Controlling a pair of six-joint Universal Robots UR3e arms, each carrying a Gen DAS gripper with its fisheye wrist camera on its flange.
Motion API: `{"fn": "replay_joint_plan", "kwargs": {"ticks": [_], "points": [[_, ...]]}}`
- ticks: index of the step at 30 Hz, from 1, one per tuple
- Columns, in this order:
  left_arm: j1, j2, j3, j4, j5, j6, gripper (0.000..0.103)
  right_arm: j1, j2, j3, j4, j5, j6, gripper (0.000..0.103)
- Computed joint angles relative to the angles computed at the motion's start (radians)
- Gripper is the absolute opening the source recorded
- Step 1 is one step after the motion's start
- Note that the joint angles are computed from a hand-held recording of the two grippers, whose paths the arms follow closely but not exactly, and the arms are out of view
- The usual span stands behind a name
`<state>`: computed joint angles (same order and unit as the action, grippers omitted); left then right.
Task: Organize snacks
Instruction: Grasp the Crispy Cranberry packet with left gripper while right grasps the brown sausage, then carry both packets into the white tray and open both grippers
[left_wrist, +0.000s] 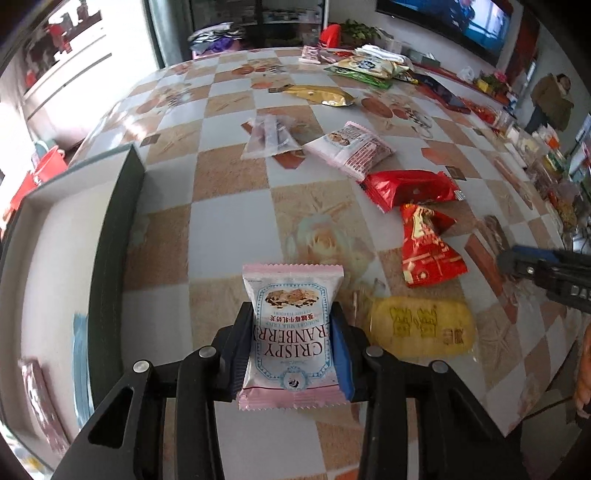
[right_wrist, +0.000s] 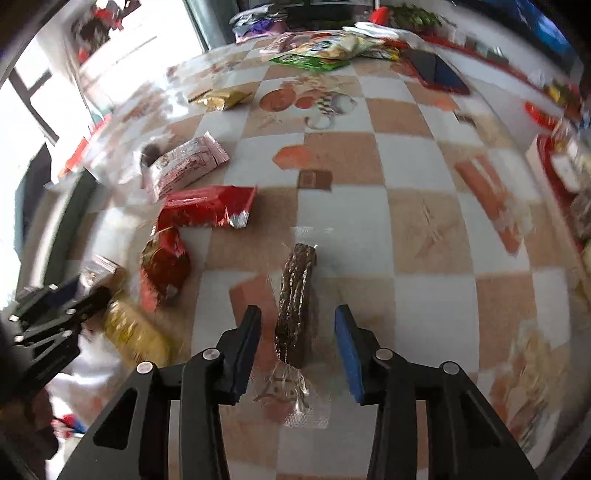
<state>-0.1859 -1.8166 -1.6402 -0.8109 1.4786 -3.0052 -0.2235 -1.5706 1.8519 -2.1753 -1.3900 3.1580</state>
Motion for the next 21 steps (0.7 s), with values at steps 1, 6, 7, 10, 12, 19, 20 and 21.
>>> {"fn": "replay_joint_plan", "kwargs": {"ticks": [1, 6, 7, 10, 12, 19, 20, 21], "points": [[0.002, 0.016, -0.019, 0.009, 0.003, -0.007, 0.042, -0.033, -0.036, 0.037, 0.001, 0.034, -0.01, 0.043], [0.021, 0.117, -0.117, 0.036, 0.002, -0.028, 0.042, -0.148, -0.165, 0.152, 0.031, 0.137, -0.044, 0.043], [0.025, 0.132, -0.126, 0.035, -0.001, -0.03, 0.042, -0.165, -0.176, 0.161, 0.038, 0.151, -0.054, 0.043], [0.042, 0.176, -0.148, 0.028, -0.018, -0.032, 0.042, -0.191, -0.2, 0.176, 0.052, 0.175, -0.065, 0.043], [0.051, 0.198, -0.157, 0.022, -0.025, -0.028, 0.042, -0.192, -0.198, 0.173, 0.055, 0.176, -0.065, 0.043], [0.055, 0.231, -0.168, 0.005, -0.02, -0.023, 0.042, -0.056, -0.092, 0.078, 0.036, -0.013, -0.016, 0.074], [0.055, 0.234, -0.171, 0.004, -0.02, -0.023, 0.042, -0.021, -0.058, 0.055, 0.029, -0.055, -0.005, 0.084], [0.056, 0.235, -0.171, 0.004, -0.022, -0.023, 0.042, -0.003, -0.032, 0.046, 0.014, -0.077, -0.002, 0.085]]}}
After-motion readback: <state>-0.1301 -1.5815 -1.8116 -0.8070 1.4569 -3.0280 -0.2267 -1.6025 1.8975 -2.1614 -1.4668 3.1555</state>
